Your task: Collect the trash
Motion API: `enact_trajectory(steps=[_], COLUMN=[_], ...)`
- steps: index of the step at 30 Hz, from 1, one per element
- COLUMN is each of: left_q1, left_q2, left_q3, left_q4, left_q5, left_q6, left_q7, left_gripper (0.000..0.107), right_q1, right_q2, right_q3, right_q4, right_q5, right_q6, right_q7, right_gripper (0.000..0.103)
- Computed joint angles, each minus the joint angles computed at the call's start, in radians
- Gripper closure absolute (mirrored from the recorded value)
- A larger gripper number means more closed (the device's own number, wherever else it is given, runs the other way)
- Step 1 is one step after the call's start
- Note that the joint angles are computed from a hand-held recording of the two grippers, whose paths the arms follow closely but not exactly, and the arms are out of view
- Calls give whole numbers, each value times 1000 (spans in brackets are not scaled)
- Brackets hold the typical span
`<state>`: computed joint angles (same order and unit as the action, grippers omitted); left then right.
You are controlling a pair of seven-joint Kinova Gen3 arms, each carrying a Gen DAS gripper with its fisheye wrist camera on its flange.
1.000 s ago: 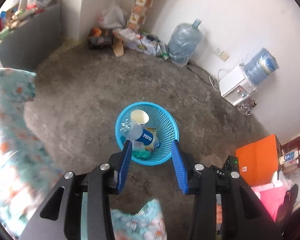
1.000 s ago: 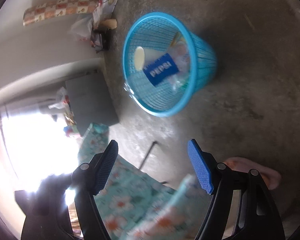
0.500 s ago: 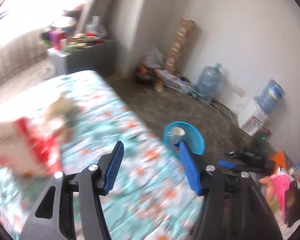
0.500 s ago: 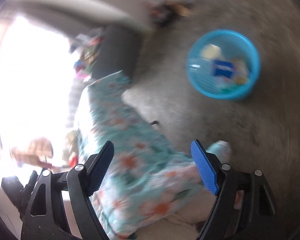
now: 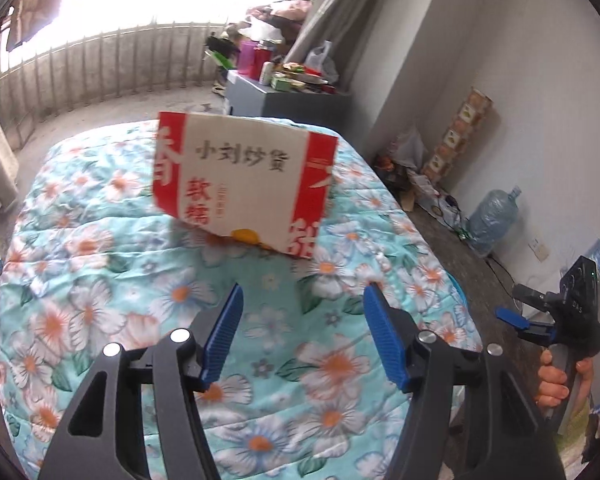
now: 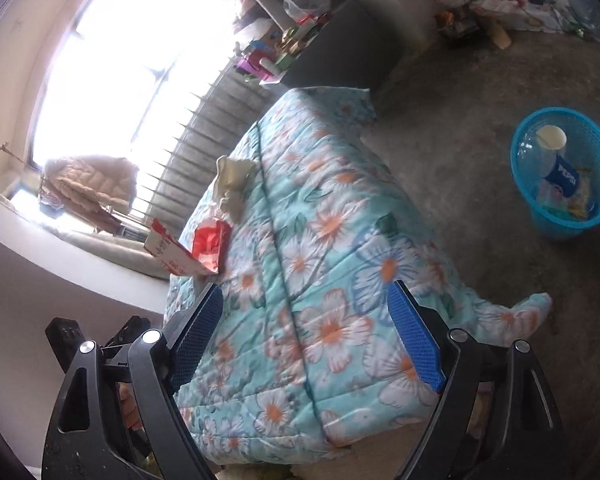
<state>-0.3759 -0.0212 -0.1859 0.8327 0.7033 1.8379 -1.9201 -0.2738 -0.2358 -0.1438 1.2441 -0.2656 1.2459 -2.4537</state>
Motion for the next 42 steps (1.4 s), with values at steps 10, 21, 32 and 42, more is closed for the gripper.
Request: enact_trajectory(steps=[10, 21, 32, 42], left_q1=[-38, -26, 3, 20], left_q2=[1, 3, 3, 1], left_q3=[-25, -2, 11, 16], left_q4=[12, 17, 13, 10], left_q5=[-8, -32, -57, -68], left_q6=[-7, -17, -25, -26], left_q7=[-9, 1, 9, 10], left_gripper=[43, 43, 43, 43], right_q1=[-48, -61, -58, -56], right_q2=[61, 68, 64, 63], right_q3=[-38, -31, -25, -21], right_q4=[-86, -88, -86, -87], right_q5=[13, 8, -1, -7], right_q6=[32, 28, 27, 31], right_q7=[-4, -2, 0, 6], right_gripper=[23, 23, 23, 23])
